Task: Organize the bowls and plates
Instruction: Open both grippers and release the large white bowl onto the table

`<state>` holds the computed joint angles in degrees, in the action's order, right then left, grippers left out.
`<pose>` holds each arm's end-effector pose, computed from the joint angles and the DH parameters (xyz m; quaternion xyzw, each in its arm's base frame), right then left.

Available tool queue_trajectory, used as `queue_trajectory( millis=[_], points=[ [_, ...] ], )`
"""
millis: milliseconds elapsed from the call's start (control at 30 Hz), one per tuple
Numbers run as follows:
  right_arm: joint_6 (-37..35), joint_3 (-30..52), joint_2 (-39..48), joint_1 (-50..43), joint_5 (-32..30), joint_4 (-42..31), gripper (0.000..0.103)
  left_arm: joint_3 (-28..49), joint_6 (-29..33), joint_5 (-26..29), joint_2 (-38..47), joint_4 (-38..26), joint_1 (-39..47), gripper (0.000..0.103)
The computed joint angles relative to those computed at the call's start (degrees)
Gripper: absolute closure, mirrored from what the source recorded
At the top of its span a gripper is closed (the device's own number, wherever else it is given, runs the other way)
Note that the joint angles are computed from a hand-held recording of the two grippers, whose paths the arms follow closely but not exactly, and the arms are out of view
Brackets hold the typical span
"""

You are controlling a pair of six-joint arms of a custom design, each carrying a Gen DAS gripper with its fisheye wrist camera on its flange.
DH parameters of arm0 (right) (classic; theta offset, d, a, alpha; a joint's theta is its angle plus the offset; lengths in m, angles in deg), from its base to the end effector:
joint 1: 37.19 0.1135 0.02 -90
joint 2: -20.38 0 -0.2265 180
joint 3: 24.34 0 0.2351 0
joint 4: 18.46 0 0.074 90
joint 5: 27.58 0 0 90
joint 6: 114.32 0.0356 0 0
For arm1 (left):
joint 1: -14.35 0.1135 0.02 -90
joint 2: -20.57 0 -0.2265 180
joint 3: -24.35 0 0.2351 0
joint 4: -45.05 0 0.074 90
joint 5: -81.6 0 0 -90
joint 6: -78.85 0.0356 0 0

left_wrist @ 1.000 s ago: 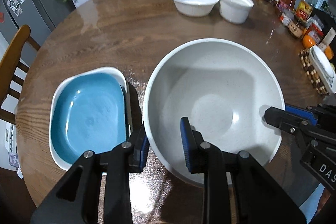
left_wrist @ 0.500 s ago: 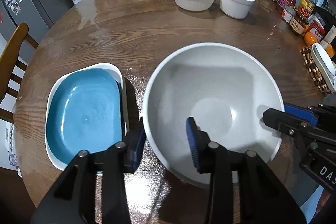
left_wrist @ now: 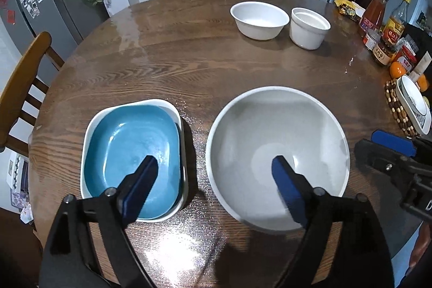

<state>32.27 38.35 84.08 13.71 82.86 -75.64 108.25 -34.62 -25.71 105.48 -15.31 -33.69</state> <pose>0.1429 0.1561 0.2212 0.0955 0.9429 0.1166 0.2971 0.1996 -0.2061 0.2402 0.1675 0.9439 -0.0245 0.2836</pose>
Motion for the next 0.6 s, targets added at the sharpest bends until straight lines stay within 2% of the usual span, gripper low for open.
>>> queue_trajectory(
  millis=[300,600],
  points=[
    [0.6,2.3,-4.5,0.6,3.1,-5.3,0.054,4.4,1.0,-1.5,-1.6,-3.1,-0.1,0.015],
    [-4.4,12.0,-6.4,-1.5,8.4,-12.9,0.054,19.0,6.2,-4.1,0.7,-7.1,0.9,0.015]
  ],
)
